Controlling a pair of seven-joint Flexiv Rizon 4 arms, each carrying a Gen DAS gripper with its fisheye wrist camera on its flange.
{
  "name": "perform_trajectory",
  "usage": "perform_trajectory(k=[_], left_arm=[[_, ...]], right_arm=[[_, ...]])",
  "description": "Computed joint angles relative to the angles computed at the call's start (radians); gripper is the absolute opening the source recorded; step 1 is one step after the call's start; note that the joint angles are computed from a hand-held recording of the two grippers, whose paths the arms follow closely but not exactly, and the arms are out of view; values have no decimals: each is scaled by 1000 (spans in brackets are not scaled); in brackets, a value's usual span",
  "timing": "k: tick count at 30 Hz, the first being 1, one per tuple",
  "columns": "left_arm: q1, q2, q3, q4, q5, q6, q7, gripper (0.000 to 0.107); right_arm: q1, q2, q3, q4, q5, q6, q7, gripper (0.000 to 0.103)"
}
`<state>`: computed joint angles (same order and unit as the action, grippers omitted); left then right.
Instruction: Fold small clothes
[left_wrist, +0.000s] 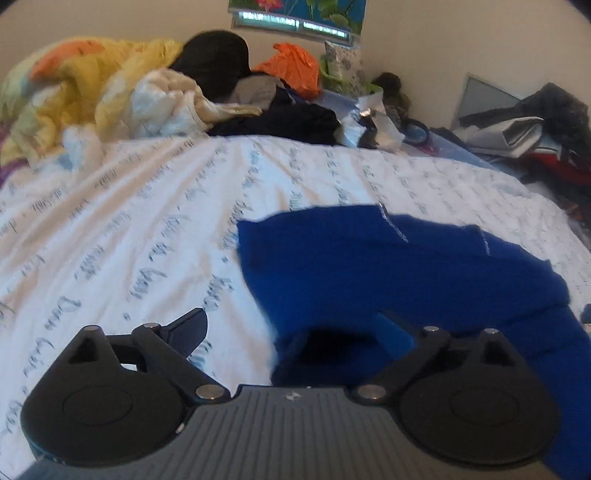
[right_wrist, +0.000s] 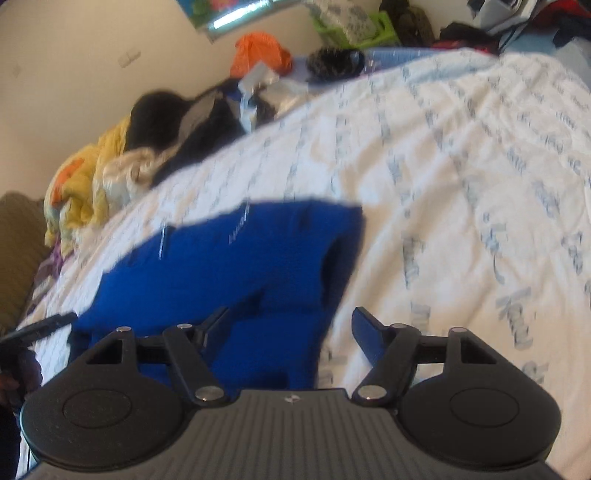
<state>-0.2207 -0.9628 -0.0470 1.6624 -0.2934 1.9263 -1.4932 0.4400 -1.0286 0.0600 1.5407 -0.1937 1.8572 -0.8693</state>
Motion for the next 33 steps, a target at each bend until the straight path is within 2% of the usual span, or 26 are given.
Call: perform_trajectory(k=[1, 2, 3, 4, 5, 6, 7, 11, 12, 13, 14, 15, 16, 17, 19, 20, 21, 22, 24, 25, 26, 27, 28, 30, 31, 33], left_arm=[[-6, -3, 0, 2, -16, -15, 23, 66], [-40, -12, 32, -7, -52, -42, 62, 52], [-102, -28, 97, -22, -101, -56, 85, 41], [-141, -42, 151, -36, -84, -46, 50, 30], [-155, -43, 176, -39, -65, -50, 31, 25], [-196, -51, 224, -42, -105, -53, 43, 17], [-209, -58, 242, -45, -118, -52, 55, 18], [-184, -42, 204, -6, -110, -8, 70, 22], [-153, -23, 151, 28, -126, 26, 93, 33], [-111, -3, 73, 69, -169, 67, 148, 57], [-48, 20, -9, 115, -147, 100, 152, 70], [22, 41, -71, 163, -60, 127, 91, 85], [92, 58, -111, 205, 73, 150, -18, 87], [161, 71, -153, 240, 197, 157, -121, 87], [301, 70, -254, 281, 384, 138, -269, 85], [357, 58, -300, 289, 439, 117, -316, 84], [384, 38, -334, 305, 429, 134, -309, 82], [384, 24, -356, 333, 361, 195, -236, 79], [333, 37, -304, 327, 350, 200, -250, 76], [270, 58, -231, 311, 355, 178, -287, 54], [200, 76, -170, 301, 304, 152, -259, 30], [131, 87, -126, 301, 189, 130, -166, 8], [78, 92, -81, 295, 139, 126, -138, 7], [30, 102, -17, 291, 132, 105, -152, 7], [21, 103, -13, 300, 107, 116, -124, 7], [76, 102, -55, 328, 169, 148, -139, 8]], right_arm=[[17, 4, -15, 8, -3, -25, -10, 62], [36, 6, -32, 10, -14, -59, -14, 41], [53, 4, -48, 11, -28, -71, -14, 27], [97, 5, -96, 16, -6, -66, -22, 21], [132, 9, -138, 23, -4, -79, -30, 6], [145, 14, -157, 32, -14, -85, -42, 6], [130, 18, -144, 39, -9, -81, -51, 5], [91, 21, -119, 65, 72, -19, -6, 3], [46, 17, -67, 72, 20, 9, 27, 4], [-3, 20, 11, 71, 34, 6, -3, 5], [-36, 28, 59, 86, 30, 19, 5, 9], [-80, 31, 117, 110, 12, 52, 5, 18], [-134, 28, 181, 138, -19, 100, 2, 26], [-176, 24, 229, 171, -43, 151, 12, 45], [-245, -1, 302, 223, -86, 251, 52, 59], [-283, -20, 336, 235, -136, 266, 90, 59], [-293, -21, 343, 243, -149, 248, 109, 56], [-275, -19, 324, 251, -134, 265, 109, 56], [-258, -34, 309, 260, -137, 328, 133, 55], [-270, -46, 319, 256, -173, 336, 150, 55], [-260, -46, 307, 255, -184, 340, 157, 52], [-228, -26, 273, 258, -174, 313, 158, 23], [-208, -3, 243, 258, -189, 243, 169, 5], [-180, 9, 202, 253, -184, 229, 172, 2], [-149, 22, 164, 267, -142, 246, 167, 2], [-156, 12, 161, 284, -105, 301, 182, 2]])
